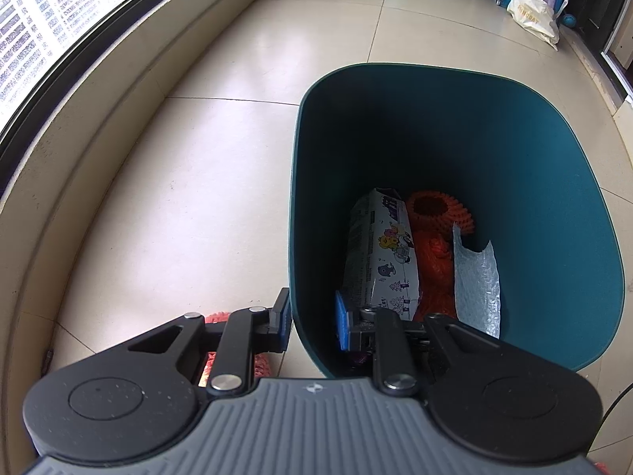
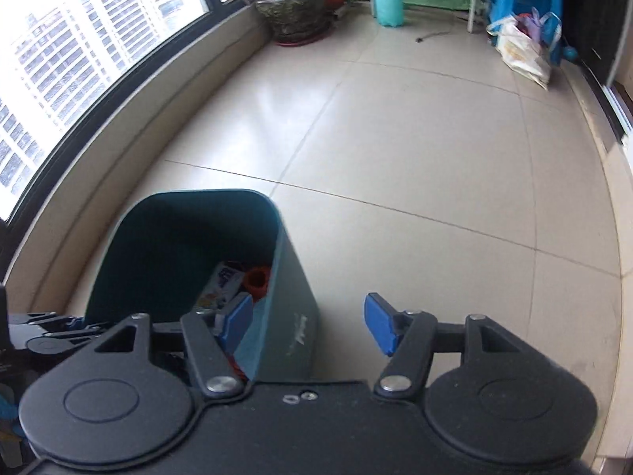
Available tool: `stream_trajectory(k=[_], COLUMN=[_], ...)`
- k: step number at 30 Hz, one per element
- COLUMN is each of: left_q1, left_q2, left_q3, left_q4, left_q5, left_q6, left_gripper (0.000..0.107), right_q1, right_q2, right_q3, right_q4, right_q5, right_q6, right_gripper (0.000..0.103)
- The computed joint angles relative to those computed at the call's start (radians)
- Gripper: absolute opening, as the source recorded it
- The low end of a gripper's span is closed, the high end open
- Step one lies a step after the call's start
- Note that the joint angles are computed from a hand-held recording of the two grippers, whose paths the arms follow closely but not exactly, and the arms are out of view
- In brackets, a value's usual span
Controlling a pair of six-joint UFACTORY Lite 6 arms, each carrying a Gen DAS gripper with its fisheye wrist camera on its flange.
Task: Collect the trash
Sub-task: 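Move the right gripper to the floor and grasp the beige wrapper stick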
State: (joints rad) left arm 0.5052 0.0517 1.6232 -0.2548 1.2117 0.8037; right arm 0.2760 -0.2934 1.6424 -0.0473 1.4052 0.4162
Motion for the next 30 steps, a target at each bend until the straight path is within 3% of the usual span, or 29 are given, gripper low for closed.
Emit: stream_trajectory(k=[5, 15, 22, 30], left_q1=[-0.007, -0.004, -0.016, -0.030], left_q2=[-0.008, -0.006, -0.006, -0.016], left_q3=[-0.010, -0.002, -0.011, -0.039], left_q4=[0.003, 0.008, 0.019, 0.041], left_q5=[-0.007, -0.007, -0.010, -0.027], left_q6=[-0.004, -0.013, -0.025, -0.030], left_gripper=[0.022, 0.022, 0.022, 0.022], right_q1=[-0.369, -0.775, -0.921, -0.989], right_q2=[-0.170, -0.304, -0.254, -0.068], right_q3=[-0.334, -0.959, -1.141, -1.191], right_q4=[0.119, 0.137, 0.152, 0.147], right_q5=[-0.035, -0.272, -0.433, -0.615], right_q6=[-0.150, -0.256, -0.263, -0.189], right_gripper=[0.069, 0.070, 0.070, 0.069])
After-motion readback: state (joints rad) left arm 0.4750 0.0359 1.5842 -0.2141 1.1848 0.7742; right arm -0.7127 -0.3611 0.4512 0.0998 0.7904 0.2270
